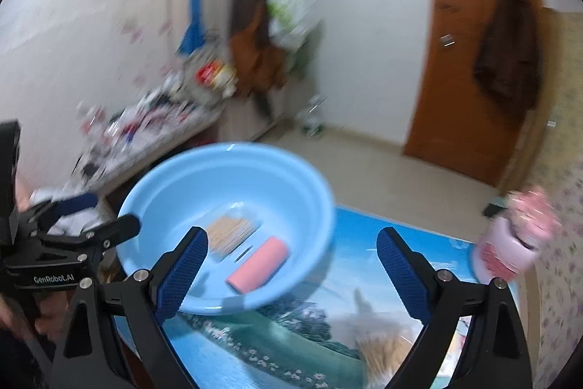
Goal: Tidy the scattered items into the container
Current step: 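Lower the pink cylinder into the basin and open the right tool, then withdraw both tools from the basin back toward the table items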
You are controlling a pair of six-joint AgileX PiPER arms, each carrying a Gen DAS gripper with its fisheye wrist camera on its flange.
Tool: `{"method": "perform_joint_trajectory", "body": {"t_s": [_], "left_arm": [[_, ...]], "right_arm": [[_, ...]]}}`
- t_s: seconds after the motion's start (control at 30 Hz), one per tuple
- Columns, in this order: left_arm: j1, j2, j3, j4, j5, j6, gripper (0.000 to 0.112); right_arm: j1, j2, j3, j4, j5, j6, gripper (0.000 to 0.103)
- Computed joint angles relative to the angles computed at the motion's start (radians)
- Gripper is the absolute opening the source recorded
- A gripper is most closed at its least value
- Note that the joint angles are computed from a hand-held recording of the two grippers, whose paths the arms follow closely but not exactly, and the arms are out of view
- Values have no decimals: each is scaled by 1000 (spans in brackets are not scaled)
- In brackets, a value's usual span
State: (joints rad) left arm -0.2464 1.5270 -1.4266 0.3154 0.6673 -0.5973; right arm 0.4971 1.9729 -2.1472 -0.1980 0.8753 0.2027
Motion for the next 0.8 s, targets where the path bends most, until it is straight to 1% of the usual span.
{"method": "perform_joint_trajectory", "body": {"t_s": [0.03,0.17,0.23,0.3,0.37,0.5,0.57,0.63,0.7,0.8], "left_arm": [[-18,-8,5,36,6,-33,103],[-96,-47,26,149,27,-135,103],[-147,-72,46,235,34,-210,103],[-198,-87,61,320,48,-280,103],[-251,-107,83,387,63,-335,103],[-341,-130,114,481,92,-425,103],[-386,-139,132,527,102,-478,103],[-426,-139,137,570,124,-522,103],[-478,-131,131,615,160,-572,103],[-535,-122,134,672,188,-663,103]], "right_arm": [[7,-59,94,-60,-51,71,95],[15,-174,315,-230,-181,298,95],[3,-249,415,-293,-234,382,95],[0,-335,541,-416,-301,519,96],[-11,-421,649,-480,-340,584,99],[-37,-566,845,-506,-390,621,100],[-40,-627,937,-545,-427,678,100],[-28,-706,1048,-698,-446,848,100],[2,-779,1131,-858,-415,1011,100],[44,-849,1208,-1028,-356,1183,100]]}}
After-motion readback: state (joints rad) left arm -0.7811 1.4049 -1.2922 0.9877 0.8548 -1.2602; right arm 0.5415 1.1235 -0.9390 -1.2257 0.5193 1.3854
